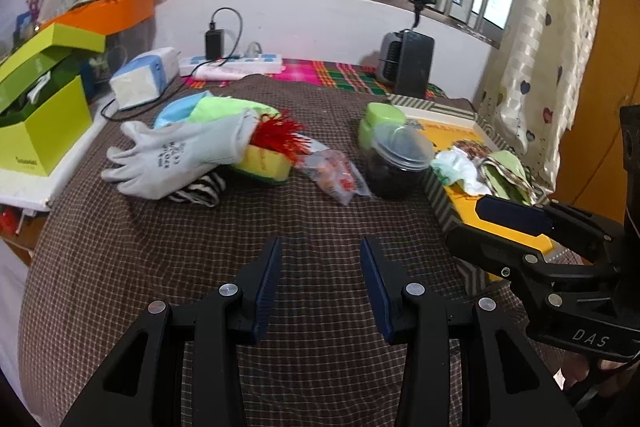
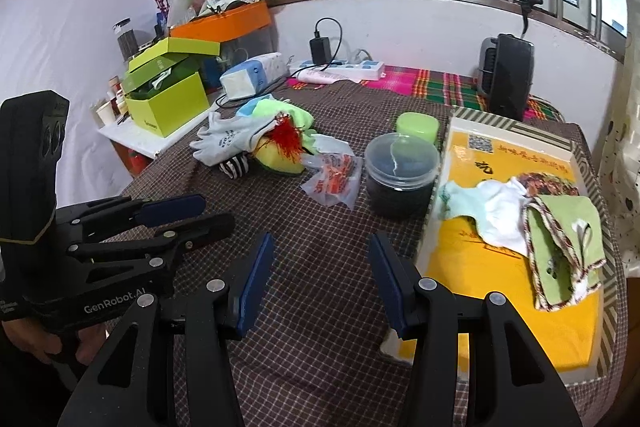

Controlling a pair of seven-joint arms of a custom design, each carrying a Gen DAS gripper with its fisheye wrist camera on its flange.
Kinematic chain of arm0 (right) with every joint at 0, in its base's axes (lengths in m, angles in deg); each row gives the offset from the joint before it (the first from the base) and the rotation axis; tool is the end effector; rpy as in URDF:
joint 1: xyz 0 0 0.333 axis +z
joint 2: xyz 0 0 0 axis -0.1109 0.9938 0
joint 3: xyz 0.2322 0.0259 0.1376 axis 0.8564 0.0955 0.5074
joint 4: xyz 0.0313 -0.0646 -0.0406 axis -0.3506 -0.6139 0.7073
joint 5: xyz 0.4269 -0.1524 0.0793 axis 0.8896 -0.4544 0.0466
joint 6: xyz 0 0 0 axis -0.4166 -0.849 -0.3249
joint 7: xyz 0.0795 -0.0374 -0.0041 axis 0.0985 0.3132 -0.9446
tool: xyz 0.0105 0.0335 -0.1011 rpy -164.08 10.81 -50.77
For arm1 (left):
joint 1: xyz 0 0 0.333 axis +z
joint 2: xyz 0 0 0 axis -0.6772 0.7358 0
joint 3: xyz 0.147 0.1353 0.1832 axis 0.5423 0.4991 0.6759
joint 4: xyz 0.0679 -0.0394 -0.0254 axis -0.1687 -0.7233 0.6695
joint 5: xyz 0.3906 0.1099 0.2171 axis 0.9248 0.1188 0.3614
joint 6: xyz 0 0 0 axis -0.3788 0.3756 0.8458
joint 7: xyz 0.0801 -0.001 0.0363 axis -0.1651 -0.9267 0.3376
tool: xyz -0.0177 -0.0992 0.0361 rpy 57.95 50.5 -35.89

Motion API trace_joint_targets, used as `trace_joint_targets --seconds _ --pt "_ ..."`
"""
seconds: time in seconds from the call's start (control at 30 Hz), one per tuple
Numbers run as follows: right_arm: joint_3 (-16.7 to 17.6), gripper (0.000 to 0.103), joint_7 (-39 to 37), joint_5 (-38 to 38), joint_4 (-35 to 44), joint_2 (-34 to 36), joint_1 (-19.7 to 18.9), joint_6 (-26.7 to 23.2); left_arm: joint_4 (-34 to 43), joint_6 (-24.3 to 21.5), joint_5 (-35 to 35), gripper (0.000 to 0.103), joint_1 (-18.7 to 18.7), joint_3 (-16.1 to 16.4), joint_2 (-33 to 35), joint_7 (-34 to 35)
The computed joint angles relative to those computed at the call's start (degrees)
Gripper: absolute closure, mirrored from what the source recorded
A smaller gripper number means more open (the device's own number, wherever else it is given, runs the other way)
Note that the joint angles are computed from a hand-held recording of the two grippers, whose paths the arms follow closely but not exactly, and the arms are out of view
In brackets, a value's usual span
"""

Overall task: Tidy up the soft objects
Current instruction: 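Withdraw both open tools from the box back over the table, then grasp the grey work glove with the left tool while the right tool grasps the red-printed plastic bag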

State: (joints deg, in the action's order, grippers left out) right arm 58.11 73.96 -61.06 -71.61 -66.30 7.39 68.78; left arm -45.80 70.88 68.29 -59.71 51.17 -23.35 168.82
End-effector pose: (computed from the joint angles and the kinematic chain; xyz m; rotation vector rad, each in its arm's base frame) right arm 0.6179 0.1850 0.5486 -1.7496 1.6272 -0.4919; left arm 0.6839 -0.3757 0.4968 -1.4190 2.2175 -1.0753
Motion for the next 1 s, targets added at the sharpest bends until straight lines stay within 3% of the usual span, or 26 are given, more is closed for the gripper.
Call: trace_joint_targets --seconds 0.53,1.0 --pt "0.0 0.052 -3.1 4.1 9.6 9.4 0.1 -2.3 6.5 -2.3 3.8 0.064 0.0 2.7 4.9 -5.4" --pt "0.1 0.052 -2.2 4.6 20.4 19.3 -0.4 -6.3 23.6 -7.3 6.6 0.063 -0.1 4.9 17.3 -7.7"
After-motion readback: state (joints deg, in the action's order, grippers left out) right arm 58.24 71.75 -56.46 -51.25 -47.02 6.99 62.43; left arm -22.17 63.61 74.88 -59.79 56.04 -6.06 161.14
